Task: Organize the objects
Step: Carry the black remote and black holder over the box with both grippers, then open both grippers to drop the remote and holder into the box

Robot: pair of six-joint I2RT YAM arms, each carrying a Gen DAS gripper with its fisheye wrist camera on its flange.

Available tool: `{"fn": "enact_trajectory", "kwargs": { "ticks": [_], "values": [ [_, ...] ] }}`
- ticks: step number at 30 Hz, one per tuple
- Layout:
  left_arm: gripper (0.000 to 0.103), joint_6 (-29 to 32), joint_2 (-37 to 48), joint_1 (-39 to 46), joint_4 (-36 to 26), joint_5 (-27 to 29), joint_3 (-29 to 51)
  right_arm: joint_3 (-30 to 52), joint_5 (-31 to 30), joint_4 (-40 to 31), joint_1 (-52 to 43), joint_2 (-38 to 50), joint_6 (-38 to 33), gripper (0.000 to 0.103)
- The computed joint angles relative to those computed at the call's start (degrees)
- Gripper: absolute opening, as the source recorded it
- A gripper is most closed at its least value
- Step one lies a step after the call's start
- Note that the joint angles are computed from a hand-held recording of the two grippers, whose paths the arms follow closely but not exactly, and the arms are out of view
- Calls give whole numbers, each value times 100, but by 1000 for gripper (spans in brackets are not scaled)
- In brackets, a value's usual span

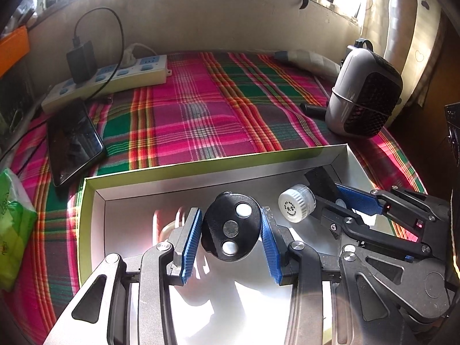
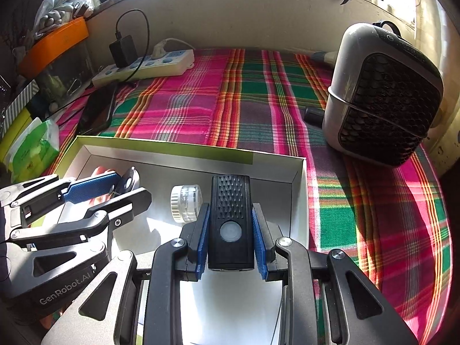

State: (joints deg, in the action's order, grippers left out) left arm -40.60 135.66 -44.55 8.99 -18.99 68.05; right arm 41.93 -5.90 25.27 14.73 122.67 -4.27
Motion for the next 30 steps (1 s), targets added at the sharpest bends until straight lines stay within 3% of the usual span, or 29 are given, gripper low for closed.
{"fn": "enact_trajectory", "kwargs": {
  "ticks": [24, 30],
  "values": [
    [39, 12, 66, -33, -146, -109, 119, 13, 93, -38, 29, -5, 20, 29],
    [39, -64, 54, -37, -163, -109, 107, -67, 145, 13, 48, -67, 37, 34]
  ]
}}
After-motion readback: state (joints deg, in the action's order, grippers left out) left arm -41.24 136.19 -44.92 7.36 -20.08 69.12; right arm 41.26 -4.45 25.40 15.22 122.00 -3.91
